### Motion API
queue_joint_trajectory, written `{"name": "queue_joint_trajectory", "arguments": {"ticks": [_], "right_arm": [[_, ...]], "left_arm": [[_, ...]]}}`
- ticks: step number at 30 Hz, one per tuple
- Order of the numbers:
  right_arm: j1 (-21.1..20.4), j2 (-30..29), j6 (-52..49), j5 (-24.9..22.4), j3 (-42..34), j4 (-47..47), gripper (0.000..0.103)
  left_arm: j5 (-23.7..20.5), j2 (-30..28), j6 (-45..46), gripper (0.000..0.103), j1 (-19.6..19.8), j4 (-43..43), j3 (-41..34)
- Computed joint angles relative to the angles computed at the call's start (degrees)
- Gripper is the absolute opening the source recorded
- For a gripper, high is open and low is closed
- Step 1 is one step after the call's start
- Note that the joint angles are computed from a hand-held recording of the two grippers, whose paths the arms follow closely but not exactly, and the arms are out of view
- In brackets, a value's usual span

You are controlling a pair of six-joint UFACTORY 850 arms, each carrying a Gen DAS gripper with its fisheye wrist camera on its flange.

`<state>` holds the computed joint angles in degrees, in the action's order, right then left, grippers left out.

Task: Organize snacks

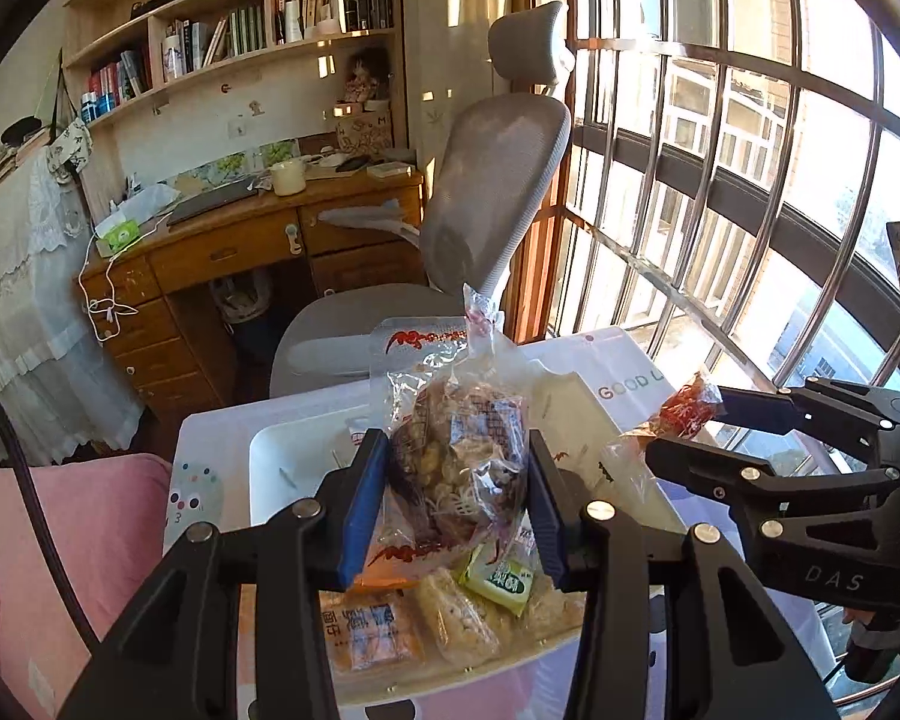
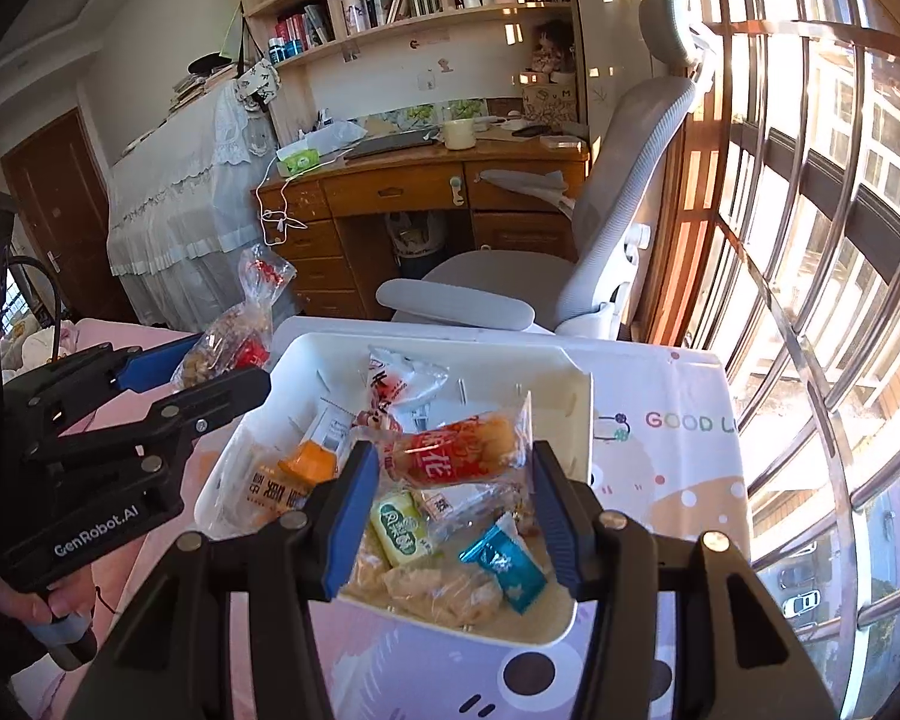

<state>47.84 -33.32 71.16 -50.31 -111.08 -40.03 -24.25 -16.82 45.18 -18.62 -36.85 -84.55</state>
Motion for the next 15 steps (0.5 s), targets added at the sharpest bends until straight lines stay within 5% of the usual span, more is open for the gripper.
{"name": "queue_joint_trajectory", "arguments": {"ticks": [3, 7, 15], "right_arm": [[-0.8, -0.4, -0.4, 0.1, -0.9, -0.1, 0.053], [-1.7, -0.6, -1.2, -0.1, -1.4, 2.5, 0.055], [-0.8, 1.0, 3.6, -1.9, 0.3, 3.1, 0.064]], "left_arm": [[-3.9, -2.2, 0.3, 0.043, 0.2, -1.4, -3.7], [-3.1, -2.7, -5.6, 0.073, -0.6, 4.2, -4.9], [-6.9, -0.8, -7.3, 0.074, 0.6, 6.9, -3.0]]}}
